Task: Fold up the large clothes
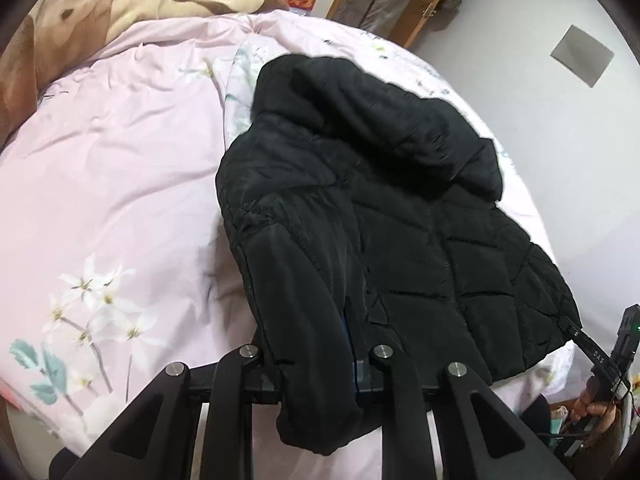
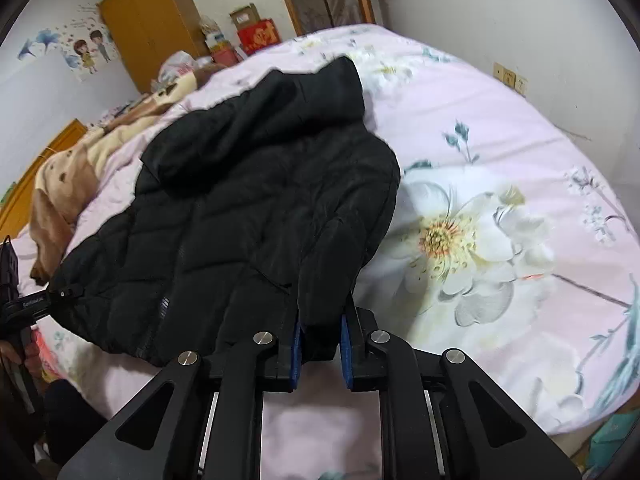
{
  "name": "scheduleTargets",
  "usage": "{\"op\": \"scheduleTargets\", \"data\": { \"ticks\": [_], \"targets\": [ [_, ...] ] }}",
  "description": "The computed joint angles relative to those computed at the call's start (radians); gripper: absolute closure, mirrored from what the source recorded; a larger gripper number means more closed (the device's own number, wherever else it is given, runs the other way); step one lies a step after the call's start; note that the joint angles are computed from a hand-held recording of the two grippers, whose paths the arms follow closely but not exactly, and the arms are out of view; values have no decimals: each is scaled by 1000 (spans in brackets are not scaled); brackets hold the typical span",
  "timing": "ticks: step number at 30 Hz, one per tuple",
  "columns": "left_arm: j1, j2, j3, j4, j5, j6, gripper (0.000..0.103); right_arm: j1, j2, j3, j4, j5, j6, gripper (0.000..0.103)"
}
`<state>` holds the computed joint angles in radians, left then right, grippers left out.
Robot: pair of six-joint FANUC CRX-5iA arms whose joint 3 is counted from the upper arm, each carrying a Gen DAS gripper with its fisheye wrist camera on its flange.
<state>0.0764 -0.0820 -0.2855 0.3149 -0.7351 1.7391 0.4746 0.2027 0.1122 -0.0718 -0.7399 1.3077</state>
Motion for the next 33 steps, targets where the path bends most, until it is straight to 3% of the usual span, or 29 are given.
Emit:
{"op": "scheduleTargets", "data": {
  "ticks": [9, 18, 24, 27, 33],
  "targets": [
    [4, -143, -78, 28, -27, -35, 81, 16, -175, -116, -7, -13, 18, 88],
    [10, -216, -109, 54, -59, -43, 81, 31, -303, -196, -3, -36, -6, 89],
    [20, -213, -101, 95, -43, -67, 81, 26, -261, -125, 11, -57, 9, 89],
    [28, -162, -19, 50, -71, -21, 81, 21, -218, -53, -2, -74, 36, 89],
    [61, -46, 131, 73, -105, 4, 81, 5, -67, 172, -16, -156, 62, 89]
  ]
}}
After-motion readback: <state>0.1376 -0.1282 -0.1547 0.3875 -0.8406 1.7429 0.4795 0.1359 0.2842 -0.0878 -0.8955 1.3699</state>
